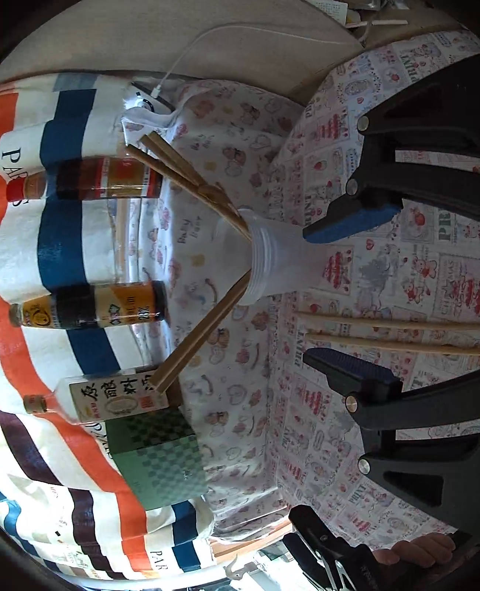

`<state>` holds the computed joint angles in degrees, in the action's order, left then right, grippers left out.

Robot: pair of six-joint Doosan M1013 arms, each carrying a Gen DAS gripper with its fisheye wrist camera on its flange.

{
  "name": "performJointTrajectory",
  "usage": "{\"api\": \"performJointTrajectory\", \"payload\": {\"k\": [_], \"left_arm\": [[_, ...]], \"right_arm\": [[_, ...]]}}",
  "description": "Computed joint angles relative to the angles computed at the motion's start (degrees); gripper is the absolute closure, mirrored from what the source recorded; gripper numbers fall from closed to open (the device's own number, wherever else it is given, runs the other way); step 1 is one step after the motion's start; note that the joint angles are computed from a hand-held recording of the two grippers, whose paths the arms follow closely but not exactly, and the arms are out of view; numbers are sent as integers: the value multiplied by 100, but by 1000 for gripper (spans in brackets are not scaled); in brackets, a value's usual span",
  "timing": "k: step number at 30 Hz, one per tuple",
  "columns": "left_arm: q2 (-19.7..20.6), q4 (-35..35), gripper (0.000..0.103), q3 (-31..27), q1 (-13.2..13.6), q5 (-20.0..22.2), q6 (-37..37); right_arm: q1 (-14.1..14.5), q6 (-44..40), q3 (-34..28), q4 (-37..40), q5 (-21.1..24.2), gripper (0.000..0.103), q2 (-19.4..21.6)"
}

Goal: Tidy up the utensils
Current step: 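Lower the open right tool over the two loose wooden chopsticks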

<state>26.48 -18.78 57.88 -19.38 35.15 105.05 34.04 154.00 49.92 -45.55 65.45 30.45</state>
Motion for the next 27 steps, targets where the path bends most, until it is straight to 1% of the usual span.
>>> {"api": "performJointTrajectory", "payload": {"k": [1,4,5,8,12,15,17,18,19,22,23,26,27], "left_arm": [[26,71,3,-10,-9,5,-22],[-6,227,3,109,-17,-279,-130],[-13,185,3,122,-11,-298,-64],[-25,35,3,142,-5,-289,85],[0,246,3,127,-47,-266,21],[24,428,3,119,-80,-237,-69],[49,540,3,92,-98,-177,-132],[67,556,3,61,-100,-105,-146],[99,508,3,4,-92,21,-133],[160,511,3,-97,-83,235,-236],[166,531,3,-101,-85,249,-250],[189,660,3,-128,-98,308,-360],[202,660,3,-151,-95,352,-375]], "right_arm": [[-24,-21,-9,97,25,42,23],[-134,-286,-27,667,-33,42,75],[-173,-395,-45,878,-41,41,98],[-254,-673,-89,1382,-42,41,161],[-262,-861,-126,1579,-7,41,198],[-340,-1053,-115,2018,-91,41,171],[-395,-1113,-147,2276,-28,48,190],[-421,-1155,-174,2397,35,55,212],[-439,-1198,-216,2497,96,59,244],[-478,-1432,-251,2753,132,66,289],[-474,-1519,-298,2775,189,67,321],[-426,-1653,-412,2666,352,76,408],[-406,-1686,-471,2607,440,83,446]]}}
